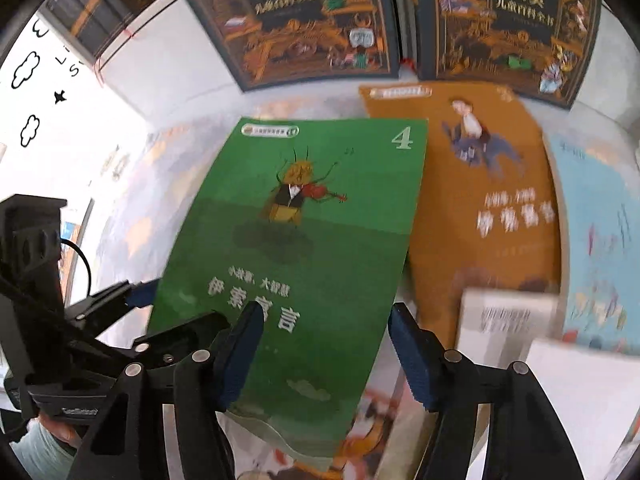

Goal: Organize books
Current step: 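Close the left gripper on the edge of the green book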

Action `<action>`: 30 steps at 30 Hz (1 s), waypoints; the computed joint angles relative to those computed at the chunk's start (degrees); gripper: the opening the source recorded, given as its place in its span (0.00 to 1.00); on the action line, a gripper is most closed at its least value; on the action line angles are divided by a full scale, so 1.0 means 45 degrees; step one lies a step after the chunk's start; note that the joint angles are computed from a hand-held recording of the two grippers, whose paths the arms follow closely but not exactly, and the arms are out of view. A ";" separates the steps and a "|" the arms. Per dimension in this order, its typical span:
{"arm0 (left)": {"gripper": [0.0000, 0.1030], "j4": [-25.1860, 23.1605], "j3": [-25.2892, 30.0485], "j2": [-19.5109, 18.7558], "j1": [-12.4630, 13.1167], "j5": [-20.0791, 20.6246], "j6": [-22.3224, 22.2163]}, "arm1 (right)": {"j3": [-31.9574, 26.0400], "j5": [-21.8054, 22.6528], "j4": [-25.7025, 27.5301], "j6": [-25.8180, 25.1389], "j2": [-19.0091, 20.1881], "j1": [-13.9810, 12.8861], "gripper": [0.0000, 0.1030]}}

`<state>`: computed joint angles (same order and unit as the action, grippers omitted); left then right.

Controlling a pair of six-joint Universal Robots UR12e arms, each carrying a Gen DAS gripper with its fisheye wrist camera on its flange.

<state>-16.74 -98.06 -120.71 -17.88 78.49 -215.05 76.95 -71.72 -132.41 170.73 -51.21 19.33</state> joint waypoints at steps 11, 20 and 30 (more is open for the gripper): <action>0.45 0.0543 -0.0503 0.0242 0.0468 -0.1269 -0.0973 | 0.1482 -0.0517 -0.1100 0.0595 -0.0780 0.0159 0.60; 0.45 0.1431 -0.2707 0.1475 -0.0028 -0.2563 -0.1504 | 0.4149 0.0235 -0.1091 0.0028 -0.2467 -0.0058 0.56; 0.29 0.2310 -0.4073 0.2146 -0.0490 -0.2909 -0.2927 | 0.6247 0.0335 -0.1803 0.0990 -0.3564 -0.0117 0.54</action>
<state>-6.35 -116.39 -111.05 -20.08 65.40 -228.22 105.06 -70.21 -140.53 175.18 -67.24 18.80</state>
